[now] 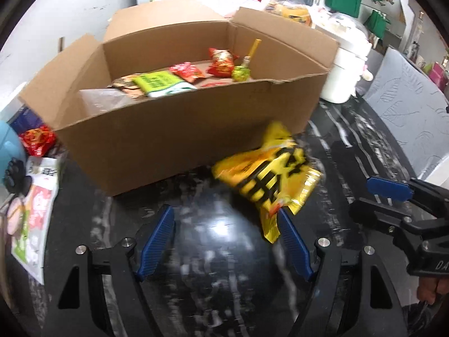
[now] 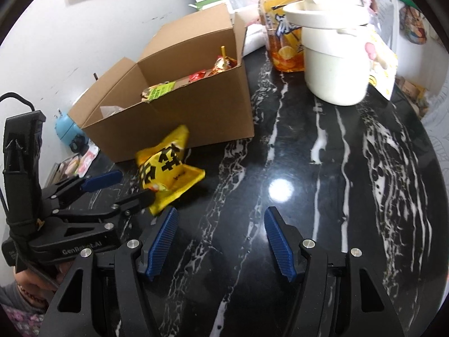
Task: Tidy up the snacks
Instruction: 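Withdraw both grippers and move toward the yellow chip bag, then grasp the yellow chip bag with the right gripper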
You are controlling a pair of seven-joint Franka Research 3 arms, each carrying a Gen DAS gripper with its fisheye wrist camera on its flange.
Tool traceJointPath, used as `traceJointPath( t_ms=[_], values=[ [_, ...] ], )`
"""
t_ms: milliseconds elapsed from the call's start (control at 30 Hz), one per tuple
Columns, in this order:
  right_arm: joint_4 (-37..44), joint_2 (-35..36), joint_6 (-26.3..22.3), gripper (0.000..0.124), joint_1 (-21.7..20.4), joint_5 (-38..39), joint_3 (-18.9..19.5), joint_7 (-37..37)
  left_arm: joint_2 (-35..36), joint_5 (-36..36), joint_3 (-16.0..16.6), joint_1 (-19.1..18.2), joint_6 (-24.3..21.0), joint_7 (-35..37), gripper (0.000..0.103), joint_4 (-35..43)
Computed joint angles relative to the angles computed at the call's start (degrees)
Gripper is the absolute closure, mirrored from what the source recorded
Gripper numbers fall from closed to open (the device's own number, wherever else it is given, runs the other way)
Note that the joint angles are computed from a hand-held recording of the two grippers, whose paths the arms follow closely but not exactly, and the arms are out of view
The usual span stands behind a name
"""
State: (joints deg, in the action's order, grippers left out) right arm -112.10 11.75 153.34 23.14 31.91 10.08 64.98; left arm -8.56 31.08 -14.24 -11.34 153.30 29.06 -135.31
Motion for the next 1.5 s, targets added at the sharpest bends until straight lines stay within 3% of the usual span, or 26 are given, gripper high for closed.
traceJointPath(
  t_ms=[100,267,400,733,933,1100,1167,1333,1500],
  values=[
    [1.4,1.0,-0.7,0.059,0.0,0.3,0.5,-1.6,-1.9,0.6,0.3,0.7,0.3,-1.3,0.028,-1.9],
    [4.3,3.3,-2.4,0.059,-0.2,2.2,1.5,-5.7,-4.0,-1.5,1.2,1.5,4.4,-0.2,0.028,-4.8],
    [7.0,5.3,-3.4,0.061,0.0,1.9,1.8,-8.2,-3.9,-2.1,0.9,1.9,4.4,1.0,0.028,-4.5],
    [11.0,8.4,-8.3,0.090,-1.1,5.5,2.6,-12.0,-1.8,-5.6,1.3,1.4,6.7,4.9,0.028,-3.5],
    [11.5,8.9,-9.3,0.104,-1.3,7.4,2.7,-13.4,0.7,-11.5,2.8,0.1,10.6,10.7,0.028,-2.9],
    [11.4,9.0,-9.7,0.106,-1.4,8.4,2.8,-14.4,1.9,-16.1,3.2,-0.3,14.3,14.9,0.029,-3.2],
    [11.5,9.1,-10.0,0.106,-1.4,8.4,2.7,-14.6,2.3,-17.6,3.4,-0.6,15.1,16.7,0.042,-3.1],
    [11.5,9.5,-8.8,0.106,-0.8,7.8,2.6,-14.5,3.1,-29.3,5.0,-3.9,17.1,27.8,0.070,-3.2],
    [11.3,9.5,-7.8,0.106,-0.5,6.8,2.6,-14.0,2.5,-20.6,2.3,-0.9,15.9,22.0,0.077,-2.8]
  ],
)
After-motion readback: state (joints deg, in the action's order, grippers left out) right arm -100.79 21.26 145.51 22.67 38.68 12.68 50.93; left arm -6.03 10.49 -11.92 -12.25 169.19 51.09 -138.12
